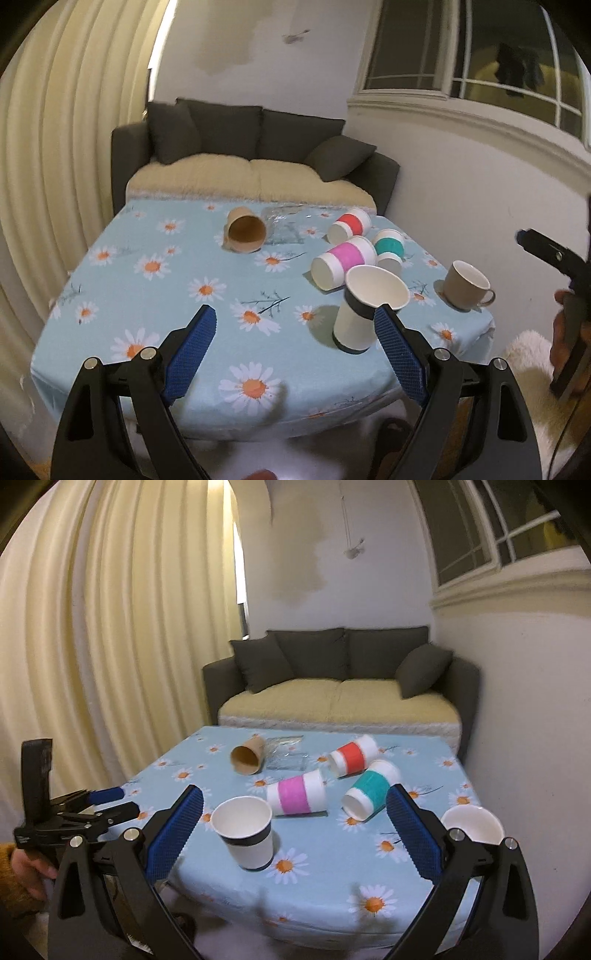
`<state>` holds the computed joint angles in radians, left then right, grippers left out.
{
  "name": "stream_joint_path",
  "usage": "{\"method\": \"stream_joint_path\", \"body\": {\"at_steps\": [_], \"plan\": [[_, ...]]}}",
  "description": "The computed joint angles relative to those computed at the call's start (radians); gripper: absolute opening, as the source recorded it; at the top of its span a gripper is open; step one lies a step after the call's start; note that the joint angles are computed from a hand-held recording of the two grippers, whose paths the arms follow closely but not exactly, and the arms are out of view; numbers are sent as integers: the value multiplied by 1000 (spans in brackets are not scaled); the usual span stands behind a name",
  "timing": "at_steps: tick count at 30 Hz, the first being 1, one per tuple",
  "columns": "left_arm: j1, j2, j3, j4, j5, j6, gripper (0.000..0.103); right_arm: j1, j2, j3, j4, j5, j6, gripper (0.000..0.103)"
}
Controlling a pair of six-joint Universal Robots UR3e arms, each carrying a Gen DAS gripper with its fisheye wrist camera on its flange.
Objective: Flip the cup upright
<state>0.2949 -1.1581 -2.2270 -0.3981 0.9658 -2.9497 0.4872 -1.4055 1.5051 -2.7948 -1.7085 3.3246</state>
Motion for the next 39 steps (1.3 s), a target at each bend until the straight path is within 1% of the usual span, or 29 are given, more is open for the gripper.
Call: {"method": "stream_joint_path", "body": {"at_steps": [1,3,6,10,12,19,26,30,39], "plan": [[-10,-2,5,-1,0,10,85,-19,-15,17,6,29,0,98],[-35,-4,23,-20,5,35,85,-65,-40,42,37,123,-16,98],[-70,12,36,-41,14,67,85,-86,-67,102,4,171,-45,98],[-88,36,47,-92,-1,106,85,-86,-80,183,-84,176,-71,98],[-92,46,44,-103,-3,114,85,-73,-68,186,-99,149,-80,98],[-94,30,32,-74,6,77,85,-46,-33,186,-144,124,-99,98],[-90,27,22,-51,9,66,85,-50,-40,199,-126,131,-59,98],[-79,33,19,-60,-11,73,85,-48,-32,192,-125,128,-53,98],[-88,22,29,-65,-8,74,85,-22,3,148,-98,102,-70,98]]}}
